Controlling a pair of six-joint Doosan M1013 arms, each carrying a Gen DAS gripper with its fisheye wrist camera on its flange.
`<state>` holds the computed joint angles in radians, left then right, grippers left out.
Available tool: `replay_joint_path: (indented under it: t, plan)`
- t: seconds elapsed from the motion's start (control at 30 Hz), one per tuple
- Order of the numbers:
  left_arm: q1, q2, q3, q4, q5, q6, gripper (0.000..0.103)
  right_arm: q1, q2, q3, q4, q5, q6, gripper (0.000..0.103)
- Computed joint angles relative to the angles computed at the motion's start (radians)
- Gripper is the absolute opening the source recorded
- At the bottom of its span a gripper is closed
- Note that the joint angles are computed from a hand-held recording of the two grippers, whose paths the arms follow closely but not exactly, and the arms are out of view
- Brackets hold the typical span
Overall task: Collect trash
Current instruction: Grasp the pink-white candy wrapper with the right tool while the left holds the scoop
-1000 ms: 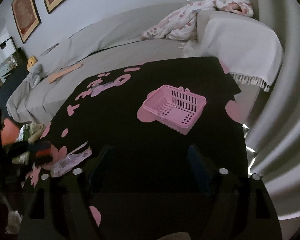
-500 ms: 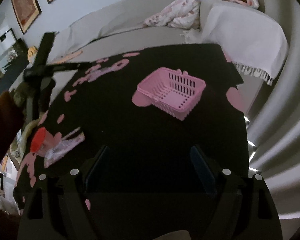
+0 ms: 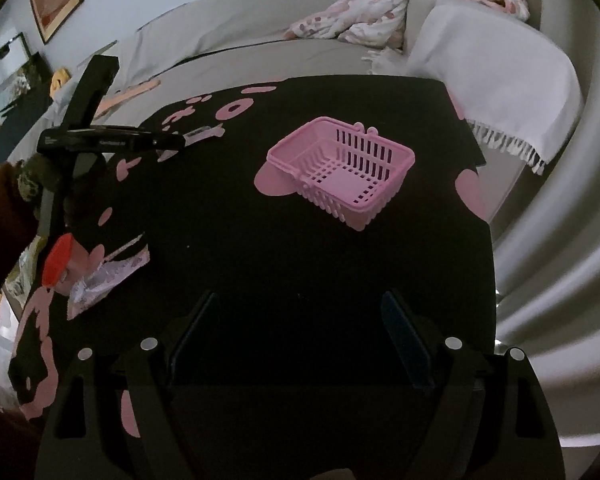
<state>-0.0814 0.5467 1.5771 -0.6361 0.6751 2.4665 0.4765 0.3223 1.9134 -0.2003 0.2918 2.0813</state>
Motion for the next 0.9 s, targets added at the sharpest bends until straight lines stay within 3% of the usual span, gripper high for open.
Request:
replay_joint_path:
  t: [0.2, 0.33, 0.37, 0.43, 0.53, 0.67, 0.8, 0.9]
  plan:
    - [-0.029, -0.028, 0.035, 0.168, -0.084, -0.158, 0.047, 0.012, 0.006, -0.014, -0.065, 0.041, 0.053, 0.080]
    - [-0.019, -0.067, 0.082, 0.181, -0.111, -0.222, 0.047, 0.044, 0.021, -0.046, -0.194, 0.136, 0.158, 0.079]
    - [-0.014, -0.085, 0.098, 0.211, -0.122, -0.294, 0.047, 0.053, 0.023, -0.048, -0.208, 0.145, 0.156, 0.079]
    - [-0.003, -0.112, 0.120, 0.254, -0.125, -0.412, 0.046, 0.064, 0.019, -0.043, -0.194, 0.127, 0.136, 0.079]
    - [0.014, -0.177, 0.181, 0.214, -0.163, -0.451, 0.047, 0.085, 0.015, -0.038, -0.160, 0.082, 0.118, 0.079]
    - [0.009, -0.274, 0.280, 0.332, -0.281, -0.606, 0.047, 0.114, 0.023, -0.053, 0.063, 0.033, -0.080, 0.079]
    - [0.020, -0.346, 0.367, 0.375, -0.344, -0.734, 0.047, 0.159, 0.043, -0.082, 0.034, 0.005, -0.039, 0.079]
    - [0.027, -0.380, 0.417, 0.398, -0.365, -0.792, 0.047, 0.171, 0.073, -0.119, 0.091, 0.011, -0.068, 0.079]
